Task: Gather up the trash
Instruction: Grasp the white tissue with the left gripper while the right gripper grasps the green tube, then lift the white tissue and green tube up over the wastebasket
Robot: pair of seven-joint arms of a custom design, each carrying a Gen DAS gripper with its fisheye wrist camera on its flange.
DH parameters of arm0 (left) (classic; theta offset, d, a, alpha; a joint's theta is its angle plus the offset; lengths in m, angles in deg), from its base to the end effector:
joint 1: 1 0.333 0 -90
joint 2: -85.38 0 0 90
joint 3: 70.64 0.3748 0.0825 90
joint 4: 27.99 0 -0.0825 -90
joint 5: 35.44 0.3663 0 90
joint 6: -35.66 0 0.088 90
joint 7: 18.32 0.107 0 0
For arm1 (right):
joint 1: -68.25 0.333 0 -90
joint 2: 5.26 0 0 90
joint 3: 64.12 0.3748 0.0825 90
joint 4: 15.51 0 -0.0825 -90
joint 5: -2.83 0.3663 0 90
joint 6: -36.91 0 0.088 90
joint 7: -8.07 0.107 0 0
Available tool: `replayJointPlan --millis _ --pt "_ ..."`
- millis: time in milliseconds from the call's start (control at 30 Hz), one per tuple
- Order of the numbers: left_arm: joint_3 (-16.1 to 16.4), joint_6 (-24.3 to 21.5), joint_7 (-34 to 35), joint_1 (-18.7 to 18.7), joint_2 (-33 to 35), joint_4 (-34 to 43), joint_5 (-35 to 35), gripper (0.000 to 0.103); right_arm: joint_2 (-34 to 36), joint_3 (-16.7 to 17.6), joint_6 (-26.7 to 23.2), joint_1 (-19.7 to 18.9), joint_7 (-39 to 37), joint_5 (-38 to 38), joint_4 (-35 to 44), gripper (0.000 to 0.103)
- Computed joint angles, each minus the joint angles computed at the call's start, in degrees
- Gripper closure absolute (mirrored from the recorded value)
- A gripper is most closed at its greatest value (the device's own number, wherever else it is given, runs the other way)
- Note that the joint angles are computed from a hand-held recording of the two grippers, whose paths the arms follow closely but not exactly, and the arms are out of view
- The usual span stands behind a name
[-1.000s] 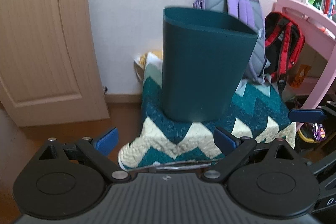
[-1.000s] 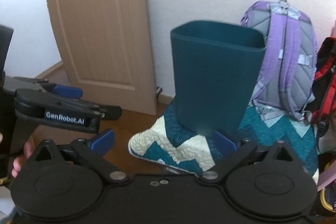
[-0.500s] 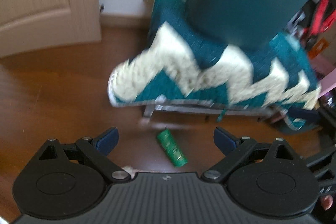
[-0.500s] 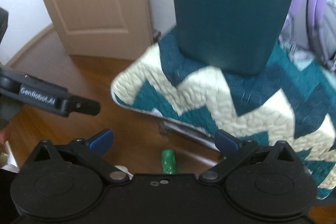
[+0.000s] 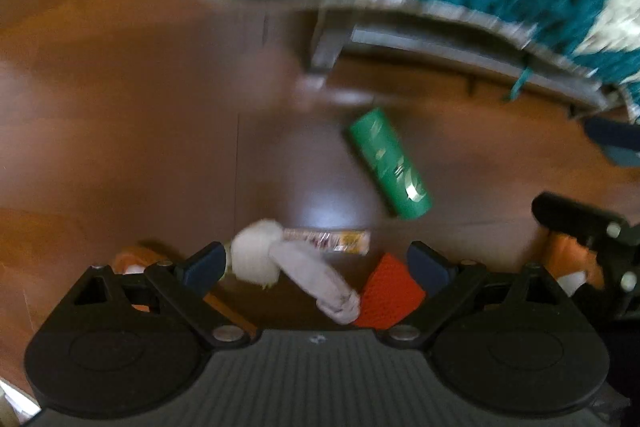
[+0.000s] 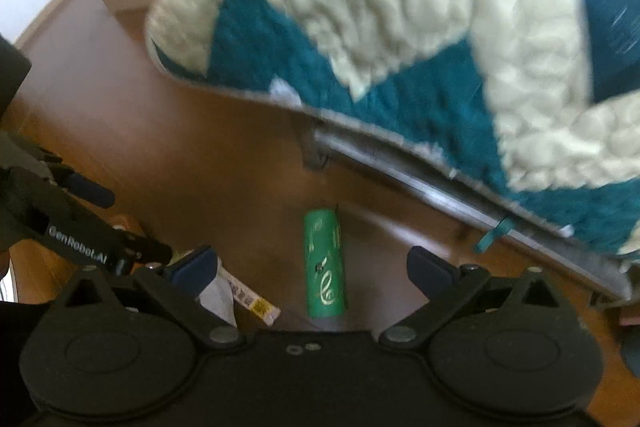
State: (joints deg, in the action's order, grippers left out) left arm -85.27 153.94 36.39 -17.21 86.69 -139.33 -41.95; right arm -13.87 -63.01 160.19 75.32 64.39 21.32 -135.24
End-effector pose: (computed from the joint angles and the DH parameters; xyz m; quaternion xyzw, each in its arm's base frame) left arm 0.4775 -0.2906 0.5438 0.7485 -0.6591 0.0595 0.0428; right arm 0.4991 0.0855 0.5768 -0.8664 0.4674 -0.0130 0.1755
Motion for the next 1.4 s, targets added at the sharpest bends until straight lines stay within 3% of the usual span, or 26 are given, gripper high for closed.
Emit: replayJointPlan --millis 267,433,600,900,1100,1167,1267,1300,1400 --pt "-1.31 -0.86 2.45 1.31 7.71 -2.95 -7.47 0.005 7.45 0.2 1.88 0.81 6.41 -3.29 -1.29 0.005" --pt "-3.12 0.26 3.61 2.31 12.58 -4.15 -12.75 0.005 11.71 -0.31 0.08 1.89 9.05 -5.23 -0.73 0.009" --pt "-4.75 1.26 4.55 2.78 14.89 -5.63 -15.12 0.005 14.58 -0.54 -0.23 3.11 8.28 -5.68 -0.26 0.011" --pt "-6.16 9.69 5.58 2.63 15.71 -9.6 -17.26 0.005 18.63 -0.81 1.23 5.52 10.83 -6.97 -0.27 0.022" --pt "-6.84 11.02 5.23 2.2 16.22 -9.91 -15.44 0.006 20.36 -1.1 3.47 6.95 12.57 -8.94 -0.44 0.034" --pt "-7.13 12.0 5.27 2.21 16.26 -10.31 -15.67 0.01 20.69 -1.22 4.14 7.29 12.81 -9.74 -0.59 0.039" --pt "-7.26 12.79 5.11 2.26 16.35 -10.87 -15.54 0.028 21.14 -1.48 4.45 7.81 13.85 -11.18 -0.7 0.053" --pt "-7.26 12.69 4.63 2.17 16.53 -10.83 -15.35 0.036 21.2 -1.51 4.44 7.8 14.0 -11.11 -0.7 0.053" --pt "-7.16 13.31 2.5 1.9 16.16 -11.34 -14.68 0.043 20.81 -1.65 5.16 7.85 14.24 -11.54 -1.21 0.054"
